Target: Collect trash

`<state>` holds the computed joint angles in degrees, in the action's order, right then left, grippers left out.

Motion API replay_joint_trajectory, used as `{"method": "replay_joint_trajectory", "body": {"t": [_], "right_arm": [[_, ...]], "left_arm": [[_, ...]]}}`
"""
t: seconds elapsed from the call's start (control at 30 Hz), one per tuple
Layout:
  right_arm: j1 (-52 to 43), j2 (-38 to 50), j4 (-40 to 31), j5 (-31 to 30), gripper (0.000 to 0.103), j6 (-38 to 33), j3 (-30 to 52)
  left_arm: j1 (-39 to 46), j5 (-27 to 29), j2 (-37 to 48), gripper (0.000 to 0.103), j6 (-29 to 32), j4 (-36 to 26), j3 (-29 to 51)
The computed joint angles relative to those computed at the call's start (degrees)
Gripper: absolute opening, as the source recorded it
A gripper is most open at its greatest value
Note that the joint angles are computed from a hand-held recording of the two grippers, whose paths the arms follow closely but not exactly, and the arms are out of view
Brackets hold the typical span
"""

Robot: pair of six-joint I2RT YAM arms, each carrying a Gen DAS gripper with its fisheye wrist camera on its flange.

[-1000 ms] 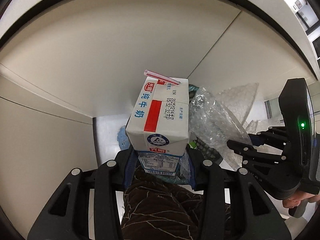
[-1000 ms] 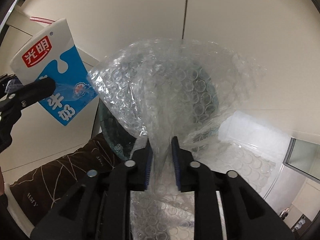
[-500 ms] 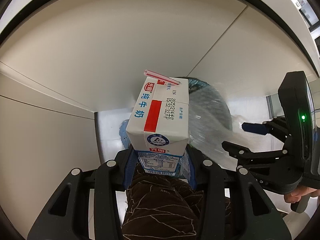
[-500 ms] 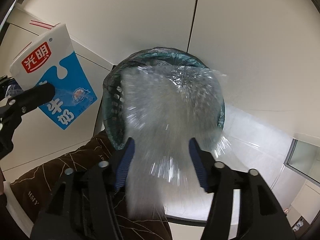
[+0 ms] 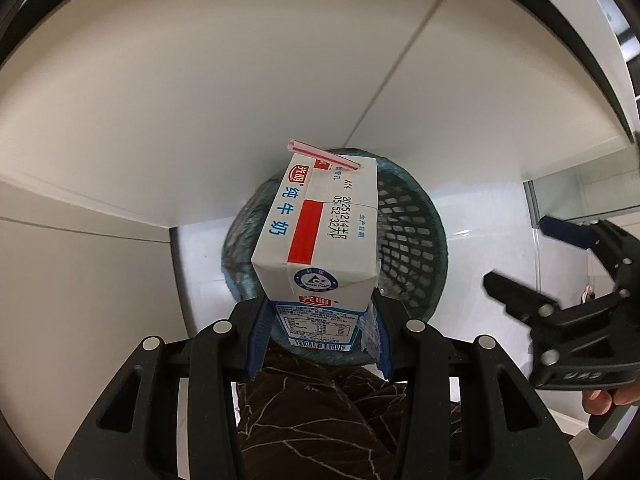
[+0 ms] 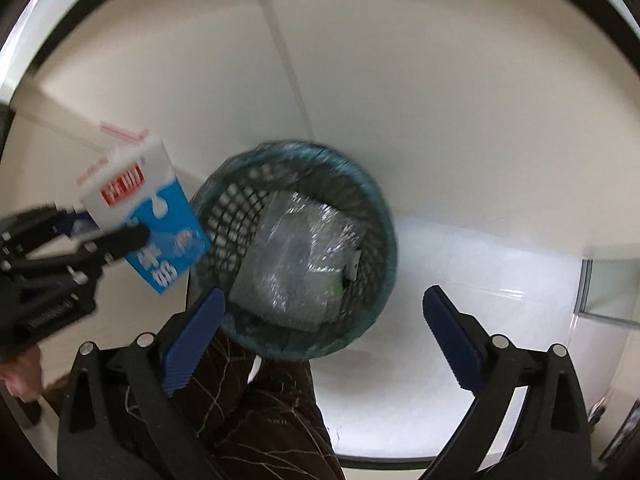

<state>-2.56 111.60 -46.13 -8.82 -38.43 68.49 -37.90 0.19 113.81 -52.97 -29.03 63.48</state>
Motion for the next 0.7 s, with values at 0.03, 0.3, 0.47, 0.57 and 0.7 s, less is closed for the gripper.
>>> {"method": "replay_joint_trajectory", "body": {"t": [0.03, 0.3, 0.47, 0.57, 0.7], "right_arm": [[-0.55, -0.54, 0.75, 0.02, 0.095, 0.18, -0.12], [-3.02, -2.09, 3.67, -0.28, 0.095, 2.07, -0.63], [-5.14, -1.98, 2.80, -0.46, 0.095, 2.29, 1.12], [-5.58, -1.91, 2.75, -0.43, 0.095, 2.82, 1.60], [-5.84, -2.71, 1.71, -1.07, 0.095, 3.54, 2.78]], "left_arm": [[-0.14, 0.15, 0.84, 0.041, 0.26, -0.03, 0.89], [-1.33, 1.02, 6.21, 0.043, 2.73, -0.29, 5.87], [-2.66, 0.37, 7.04, 0.055, 2.33, 0.05, 6.46], [-3.29, -0.72, 6.69, 0.065, 1.46, 0.00, 6.15], [-3.71, -3.13, 3.19, 0.082, -1.86, -0.85, 4.17]]}}
